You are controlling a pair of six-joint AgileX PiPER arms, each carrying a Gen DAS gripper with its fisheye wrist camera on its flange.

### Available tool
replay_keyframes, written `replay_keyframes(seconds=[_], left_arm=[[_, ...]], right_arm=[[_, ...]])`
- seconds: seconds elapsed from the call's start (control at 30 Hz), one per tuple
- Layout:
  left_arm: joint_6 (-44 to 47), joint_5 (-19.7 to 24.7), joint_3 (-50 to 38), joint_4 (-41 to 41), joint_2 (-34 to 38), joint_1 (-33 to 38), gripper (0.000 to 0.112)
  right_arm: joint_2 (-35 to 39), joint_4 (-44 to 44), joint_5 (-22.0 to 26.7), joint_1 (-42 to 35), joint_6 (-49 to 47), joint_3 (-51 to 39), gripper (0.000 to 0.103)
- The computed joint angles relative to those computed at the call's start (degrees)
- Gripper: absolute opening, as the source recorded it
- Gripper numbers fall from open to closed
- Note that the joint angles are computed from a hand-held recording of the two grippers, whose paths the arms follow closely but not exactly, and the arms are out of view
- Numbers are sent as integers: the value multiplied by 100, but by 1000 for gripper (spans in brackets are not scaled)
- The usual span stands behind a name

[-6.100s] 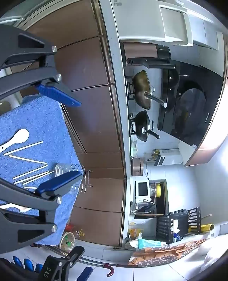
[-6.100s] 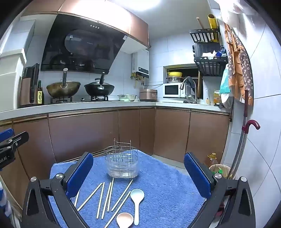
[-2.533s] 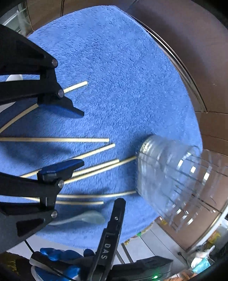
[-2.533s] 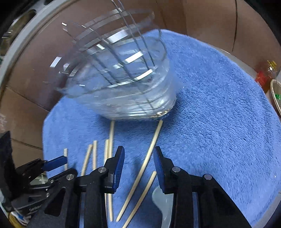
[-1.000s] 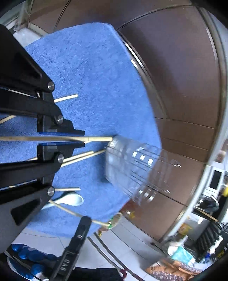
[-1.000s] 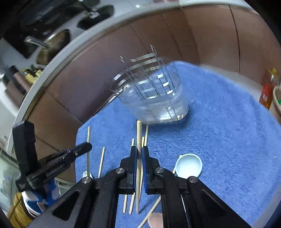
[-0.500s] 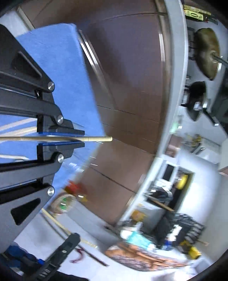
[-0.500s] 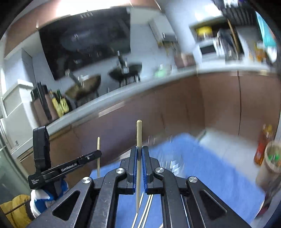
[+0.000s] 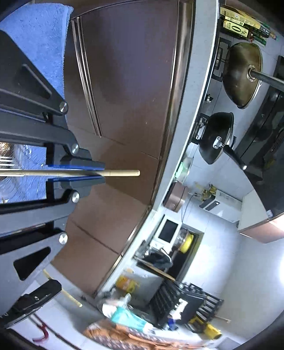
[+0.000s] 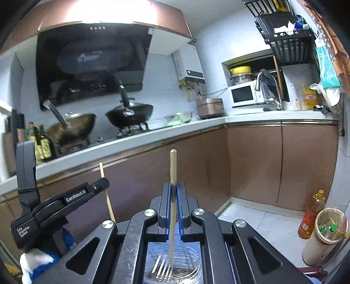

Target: Organize utensils

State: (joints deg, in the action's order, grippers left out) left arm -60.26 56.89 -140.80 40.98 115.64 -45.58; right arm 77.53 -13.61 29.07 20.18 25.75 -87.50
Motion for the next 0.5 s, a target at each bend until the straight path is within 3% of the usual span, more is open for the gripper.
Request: replay_keyframes(seconds=[0.07,0.27,0.37,0.43,0.5], left_arm=[[-164,-129,85,203,185,-16,5],[-1175,-966,1645,932,-129,0,10],[-1447,-1265,2250,1062,-399,2,26],[-1454,-1347,2514,1080,-581,-41,29],[-1449,-1274,2677,1178,-739,-135,31]], right_arm=[[165,-416,-201,54,341,243,6],[293,-1002,-581,111,816,923,7],[130,-801,-648,65,640,1162,18],[6,-831,-632,89,653,1269,28],[-155,-909,-523,141,685,1334,28]])
